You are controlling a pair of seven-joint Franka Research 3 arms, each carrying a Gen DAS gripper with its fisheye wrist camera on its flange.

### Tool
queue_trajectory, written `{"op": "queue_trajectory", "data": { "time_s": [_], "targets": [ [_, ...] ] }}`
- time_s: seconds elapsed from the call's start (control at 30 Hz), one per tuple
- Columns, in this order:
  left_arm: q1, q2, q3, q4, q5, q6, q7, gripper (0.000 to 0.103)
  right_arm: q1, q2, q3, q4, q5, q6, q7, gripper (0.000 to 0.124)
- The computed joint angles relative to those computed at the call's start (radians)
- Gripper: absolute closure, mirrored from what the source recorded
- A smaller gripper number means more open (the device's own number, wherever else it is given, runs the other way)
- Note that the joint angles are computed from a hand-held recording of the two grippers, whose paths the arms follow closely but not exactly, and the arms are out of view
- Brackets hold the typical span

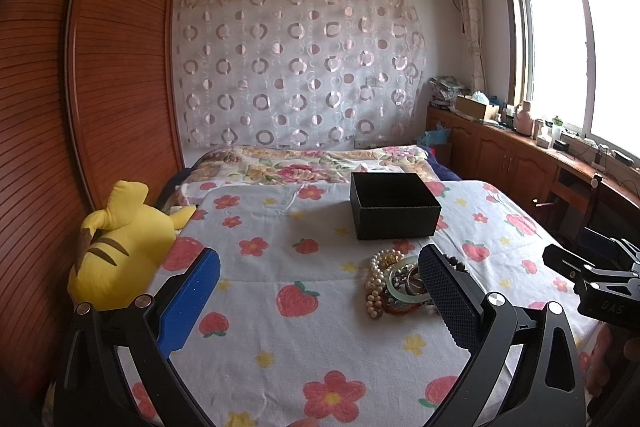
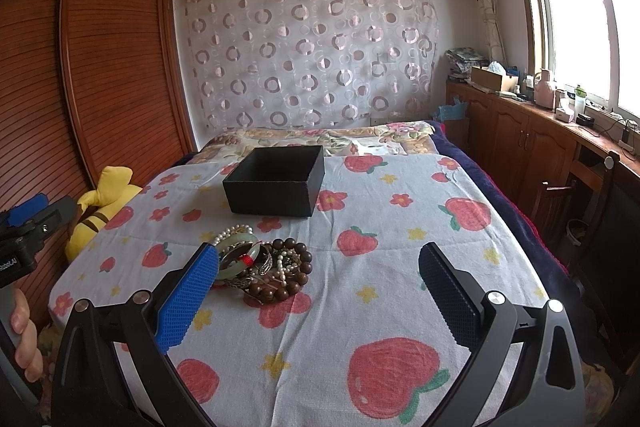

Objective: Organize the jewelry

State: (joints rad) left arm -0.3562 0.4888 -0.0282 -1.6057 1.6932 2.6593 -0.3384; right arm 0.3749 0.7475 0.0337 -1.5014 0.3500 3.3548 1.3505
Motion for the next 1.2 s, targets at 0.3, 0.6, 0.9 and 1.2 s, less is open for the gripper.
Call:
{"op": "queue_trajectory", "data": {
  "time_s": [0.3, 0.6, 0.9, 1.2],
  "targets": [
    [0.000, 0.000, 0.000, 0.000, -0.009, 0.002, 0.007, 0.007, 0.000, -0.002, 0.000, -0.002, -0.004, -0.002, 0.001, 0.023],
    [0.000, 0.033, 0.010, 0.031, -0.059, 0.032, 0.054, 0.007, -0.055, 0.007, 0.067, -0.002, -0.047, -0.002, -0.024, 0.023],
    [0.005, 0.068, 0.027, 0.055, -0.120, 0.095, 0.112, 0.007, -0.130, 0.030, 0.149, 0.004, -0.095, 0.003, -0.050, 0.025],
    [0.023, 0.163, 0.042, 0.155, -0.301, 0.219, 0.330, 0.007, -0.174, 0.048, 0.182, 0.019, -0.114, -0.046, -0.081, 0.041]
  ]
}}
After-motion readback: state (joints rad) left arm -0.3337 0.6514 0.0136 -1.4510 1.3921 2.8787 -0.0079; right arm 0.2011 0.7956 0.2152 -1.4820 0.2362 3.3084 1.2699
